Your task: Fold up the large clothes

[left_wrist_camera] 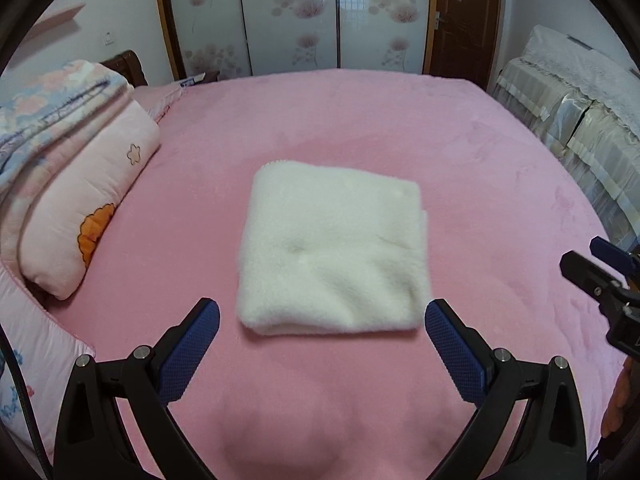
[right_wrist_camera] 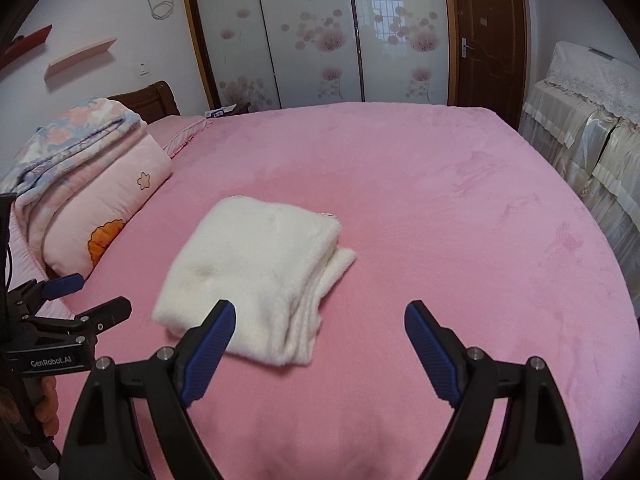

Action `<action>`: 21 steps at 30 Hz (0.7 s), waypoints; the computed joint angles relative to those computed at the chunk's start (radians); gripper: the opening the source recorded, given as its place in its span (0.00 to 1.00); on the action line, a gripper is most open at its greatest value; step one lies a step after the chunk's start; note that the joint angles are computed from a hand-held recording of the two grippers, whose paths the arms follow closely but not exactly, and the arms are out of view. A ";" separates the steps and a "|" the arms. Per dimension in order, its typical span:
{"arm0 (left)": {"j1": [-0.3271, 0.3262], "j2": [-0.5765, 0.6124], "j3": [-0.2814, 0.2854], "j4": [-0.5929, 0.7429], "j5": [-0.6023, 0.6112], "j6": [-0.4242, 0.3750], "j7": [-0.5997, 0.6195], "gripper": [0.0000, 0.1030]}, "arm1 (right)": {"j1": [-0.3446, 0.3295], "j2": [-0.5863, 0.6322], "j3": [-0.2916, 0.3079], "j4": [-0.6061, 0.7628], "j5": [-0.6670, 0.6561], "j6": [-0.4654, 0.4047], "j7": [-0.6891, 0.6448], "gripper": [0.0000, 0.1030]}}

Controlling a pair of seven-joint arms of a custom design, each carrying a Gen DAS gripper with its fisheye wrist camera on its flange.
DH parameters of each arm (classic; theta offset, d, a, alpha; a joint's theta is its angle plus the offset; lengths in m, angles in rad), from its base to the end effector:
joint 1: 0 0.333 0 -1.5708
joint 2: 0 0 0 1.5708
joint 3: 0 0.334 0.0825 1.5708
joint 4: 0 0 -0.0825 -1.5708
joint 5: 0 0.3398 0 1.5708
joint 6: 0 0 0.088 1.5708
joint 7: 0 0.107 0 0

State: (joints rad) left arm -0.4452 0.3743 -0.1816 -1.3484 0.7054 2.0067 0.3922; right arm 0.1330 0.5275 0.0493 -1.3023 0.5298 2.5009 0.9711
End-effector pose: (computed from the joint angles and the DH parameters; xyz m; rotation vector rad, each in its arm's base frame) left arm 0.5732 -0.3368 0.5805 -2.0802 1.4347 -0.4579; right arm 0.7145 0.1181 0.5431 -2.0057 1.2629 -0.3651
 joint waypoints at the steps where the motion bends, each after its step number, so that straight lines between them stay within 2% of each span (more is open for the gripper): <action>1: -0.018 -0.006 -0.005 0.006 0.007 -0.014 -0.015 1.00 | -0.006 -0.039 -0.001 -0.050 0.006 0.010 -0.011 0.84; 6: -0.101 -0.035 -0.034 0.029 0.041 -0.107 -0.073 1.00 | -0.057 -0.221 0.015 -0.279 0.127 0.025 -0.122 0.84; 12: -0.243 -0.015 -0.060 0.107 0.116 -0.252 -0.150 1.00 | -0.084 -0.407 -0.015 -0.511 0.293 0.026 -0.301 0.84; 15: -0.301 -0.001 -0.068 0.126 0.142 -0.296 -0.197 1.00 | -0.083 -0.487 -0.044 -0.606 0.347 0.029 -0.367 0.84; 21: -0.368 0.006 -0.079 0.100 0.142 -0.317 -0.327 1.00 | -0.079 -0.614 -0.093 -0.763 0.399 0.063 -0.443 0.85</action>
